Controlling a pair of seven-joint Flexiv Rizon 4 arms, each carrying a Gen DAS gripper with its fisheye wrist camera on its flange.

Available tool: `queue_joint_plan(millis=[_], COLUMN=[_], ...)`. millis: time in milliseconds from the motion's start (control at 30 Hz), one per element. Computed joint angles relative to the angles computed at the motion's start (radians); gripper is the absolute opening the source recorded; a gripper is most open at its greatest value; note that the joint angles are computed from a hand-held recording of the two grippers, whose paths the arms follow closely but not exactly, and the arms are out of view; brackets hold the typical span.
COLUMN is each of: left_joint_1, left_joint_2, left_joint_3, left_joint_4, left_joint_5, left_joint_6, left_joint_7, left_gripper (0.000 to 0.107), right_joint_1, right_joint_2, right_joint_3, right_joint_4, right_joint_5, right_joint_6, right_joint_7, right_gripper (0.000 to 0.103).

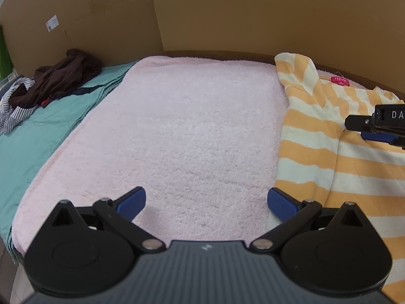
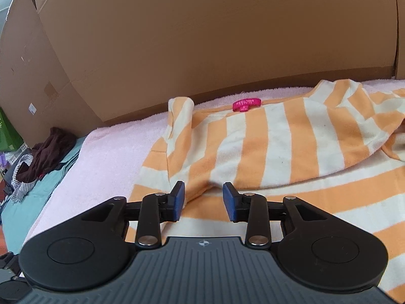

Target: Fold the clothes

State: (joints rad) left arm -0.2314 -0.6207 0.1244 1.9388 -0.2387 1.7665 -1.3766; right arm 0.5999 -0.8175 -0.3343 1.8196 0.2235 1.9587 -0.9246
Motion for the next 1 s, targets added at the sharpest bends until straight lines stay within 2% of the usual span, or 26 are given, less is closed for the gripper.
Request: queue_joint_plan(millis=[67, 133, 267, 367, 533, 667, 767, 800, 833, 867, 900, 933, 1000], left_joint_1=[0.029, 0.064, 0.162, 0.32, 0.604, 0.788, 0.934, 0.968, 0.985, 1.004, 1.023, 1.041, 1.086], left_joint_2=[0.001, 0.003, 0.015, 0.034, 0.042, 0.023, -0.036, -0.055, -0.067, -0.077, -0.088, -0.098, -0.127], left_joint_3=[-0.03, -0.066, -0.158, -0.31, -0.587, -0.757, -0.913, -0.953, -0.977, -1.002, -1.025, -1.048, -1.104], left_joint_4=[0.001, 0.007, 0.036, 0.08, 0.165, 0.223, 0.25, 0.259, 0.264, 0.273, 0.282, 0.29, 0.307], left_joint_5=[0.009, 0.021, 0.065, 0.14, 0.32, 0.465, 0.519, 0.524, 0.521, 0.517, 0.514, 0.51, 0.497], left_joint_6=[0.004, 0.012, 0.044, 0.068, 0.11, 0.128, 0.082, 0.068, 0.058, 0.052, 0.045, 0.038, 0.005], left_joint_7=[0.004, 0.01, 0.031, 0.055, 0.087, 0.127, 0.171, 0.192, 0.212, 0.23, 0.248, 0.265, 0.296], left_gripper=[0.102, 0.102, 0.102, 0.102, 0.102, 0.102, 0.101, 0.1, 0.093, 0.082, 0.077, 0.067, 0.065], right_joint_1=[-0.017, -0.013, -0.017, 0.02, 0.032, 0.034, 0.02, 0.017, 0.024, 0.033, 0.048, 0.057, 0.094], right_joint_2=[0.016, 0.013, -0.015, -0.04, -0.069, -0.056, -0.045, -0.043, -0.052, -0.059, -0.064, -0.069, -0.082], right_joint_3=[0.027, 0.023, 0.02, -0.039, -0.073, -0.068, -0.043, -0.038, -0.052, -0.068, -0.091, -0.103, -0.142], right_joint_4=[0.005, -0.004, -0.056, -0.087, -0.127, -0.103, -0.086, -0.082, -0.087, -0.092, -0.089, -0.083, -0.075], right_joint_5=[-0.015, -0.016, -0.012, 0.008, 0.006, 0.007, 0.009, 0.01, 0.009, 0.007, 0.01, 0.018, 0.055], right_joint_6=[-0.018, -0.023, -0.048, -0.076, -0.092, -0.07, -0.055, -0.052, -0.06, -0.069, -0.07, -0.04, 0.01], right_joint_7=[0.005, 0.015, 0.065, 0.119, 0.217, 0.26, 0.281, 0.287, 0.289, 0.291, 0.292, 0.294, 0.282], right_gripper=[0.039, 0.045, 0.045, 0.045, 0.044, 0.04, 0.037, 0.029, 0.017, 0.011, 0.006, 0.006, 0.006])
